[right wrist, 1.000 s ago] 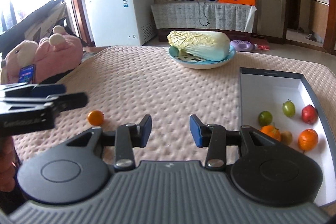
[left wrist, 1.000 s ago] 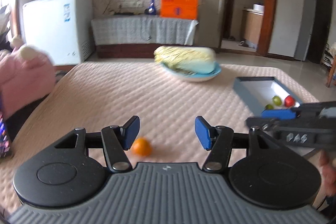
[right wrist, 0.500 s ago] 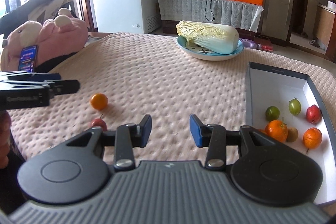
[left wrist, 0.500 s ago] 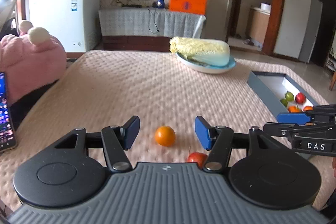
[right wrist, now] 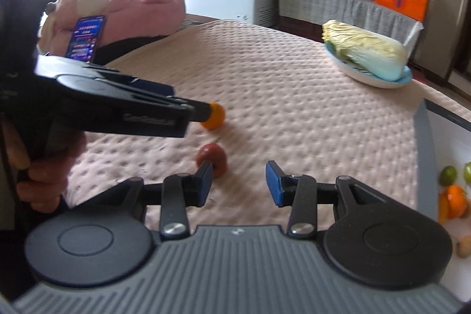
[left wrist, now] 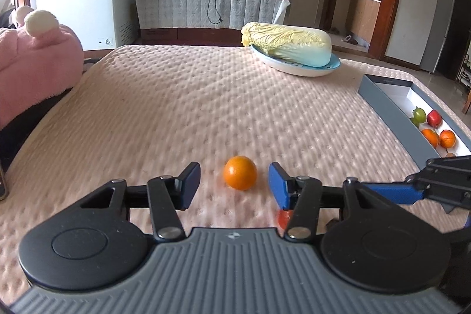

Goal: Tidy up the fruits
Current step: 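Move the left gripper to a tangerine while the right moves to a red apple, then grasp the tangerine with the left gripper while the right grasps the red apple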

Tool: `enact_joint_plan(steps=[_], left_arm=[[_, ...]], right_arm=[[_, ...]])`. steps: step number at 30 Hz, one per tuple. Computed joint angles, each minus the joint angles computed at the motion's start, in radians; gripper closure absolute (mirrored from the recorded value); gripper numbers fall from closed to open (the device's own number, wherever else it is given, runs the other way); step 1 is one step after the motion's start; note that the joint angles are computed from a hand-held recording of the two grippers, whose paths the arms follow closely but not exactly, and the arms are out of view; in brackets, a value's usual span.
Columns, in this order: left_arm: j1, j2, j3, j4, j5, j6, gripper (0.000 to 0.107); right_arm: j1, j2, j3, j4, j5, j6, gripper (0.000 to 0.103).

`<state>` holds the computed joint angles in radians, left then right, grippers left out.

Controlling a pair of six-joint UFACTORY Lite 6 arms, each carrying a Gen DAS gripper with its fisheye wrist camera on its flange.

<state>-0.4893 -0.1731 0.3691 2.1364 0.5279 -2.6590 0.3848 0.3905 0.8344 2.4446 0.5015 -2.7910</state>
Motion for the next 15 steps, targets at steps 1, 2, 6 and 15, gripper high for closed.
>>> enact_joint_plan(steps=[1, 2, 6, 15], left_arm=[[0.005, 0.012, 0.004, 0.019, -0.001, -0.015, 0.050], [0.007, 0.023, 0.009, 0.034, -0.003, -0.027, 0.051], [0.037, 0.068, 0.032, 0.141, -0.019, -0.104, 0.055], [0.077, 0.147, 0.063, 0.300, -0.029, -0.241, 0.062]], right_arm=[[0.006, 0.006, 0.005, -0.007, 0.001, 0.008, 0.060], [0.012, 0.011, 0.010, -0.009, 0.001, 0.010, 0.060], [0.033, 0.044, 0.043, -0.013, -0.009, 0.023, 0.060], [0.074, 0.104, 0.100, 0.014, -0.028, 0.012, 0.060]])
